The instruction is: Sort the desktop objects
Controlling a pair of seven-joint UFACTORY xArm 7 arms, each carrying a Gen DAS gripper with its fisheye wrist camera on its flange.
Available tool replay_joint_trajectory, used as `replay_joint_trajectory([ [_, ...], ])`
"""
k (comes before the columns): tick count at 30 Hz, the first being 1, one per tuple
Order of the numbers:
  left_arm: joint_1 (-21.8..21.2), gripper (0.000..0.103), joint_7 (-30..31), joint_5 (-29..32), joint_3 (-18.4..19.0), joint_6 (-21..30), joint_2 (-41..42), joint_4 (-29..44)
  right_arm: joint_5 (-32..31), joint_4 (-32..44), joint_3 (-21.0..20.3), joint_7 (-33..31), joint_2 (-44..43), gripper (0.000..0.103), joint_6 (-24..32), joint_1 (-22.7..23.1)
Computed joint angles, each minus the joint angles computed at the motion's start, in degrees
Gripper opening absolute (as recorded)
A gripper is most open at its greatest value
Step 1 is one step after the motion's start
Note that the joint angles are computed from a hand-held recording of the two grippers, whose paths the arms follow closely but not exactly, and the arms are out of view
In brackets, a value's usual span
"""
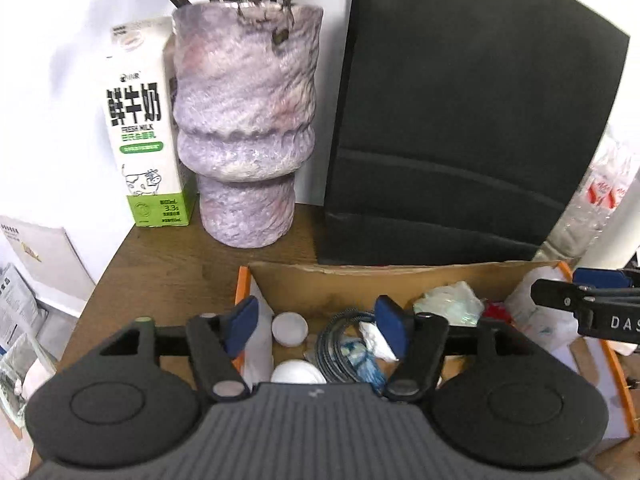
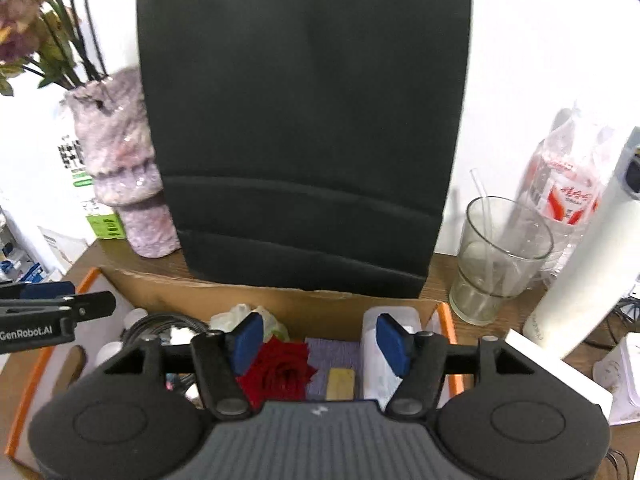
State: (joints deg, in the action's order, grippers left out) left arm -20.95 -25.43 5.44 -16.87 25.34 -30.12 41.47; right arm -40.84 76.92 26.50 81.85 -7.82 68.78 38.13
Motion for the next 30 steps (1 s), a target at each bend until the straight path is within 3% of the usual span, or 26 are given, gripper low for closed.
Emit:
replay_joint_trajectory([
  [5,-1.81,0.078,-2.78,-1.59,-1.20,7.93,-7.68,-1.29,2.00,0.04,2.57,1.11,-2.53,0.075,2.83,1.34],
  [10,-4.67,0.087,-5.05,-2.32,-4.24,14.28,-19.07,-5.52,1.77,-0.08,7.43,7.89,-3.69,0.076,7.08,3.29],
  [13,-7.44,0.103,-7.55,-2.26,-7.31,17.49,-29.81,-10.47,-1.52,1.53,11.99,13.74,-2.09,0.077,12.52,5.78],
  [20,-18.61,0.103,-14.27,-6.50,-14.89,33.57,-51.35,-18.23,-11.93,7.43,20.63,28.09,8.45,0.082,28.31,17.57],
  [23,-24.74,0.103,-17.79,-8.83,-19.54,41.79,-59.78,-20.56,-15.20,11.78,21.98,33.83,15.32,0.084,36.06,24.59],
  [28,-34.86,0.103,-25.08,-15.50,-26.07,55.36,-71.65,-22.49,-18.14,18.48,20.87,40.54,25.14,0.085,42.81,36.08],
  [30,-37.45,0.103,-26.14,-17.23,-28.32,59.42,-74.62,-22.04,-20.47,21.00,25.52,44.35,29.59,0.085,45.95,36.21],
])
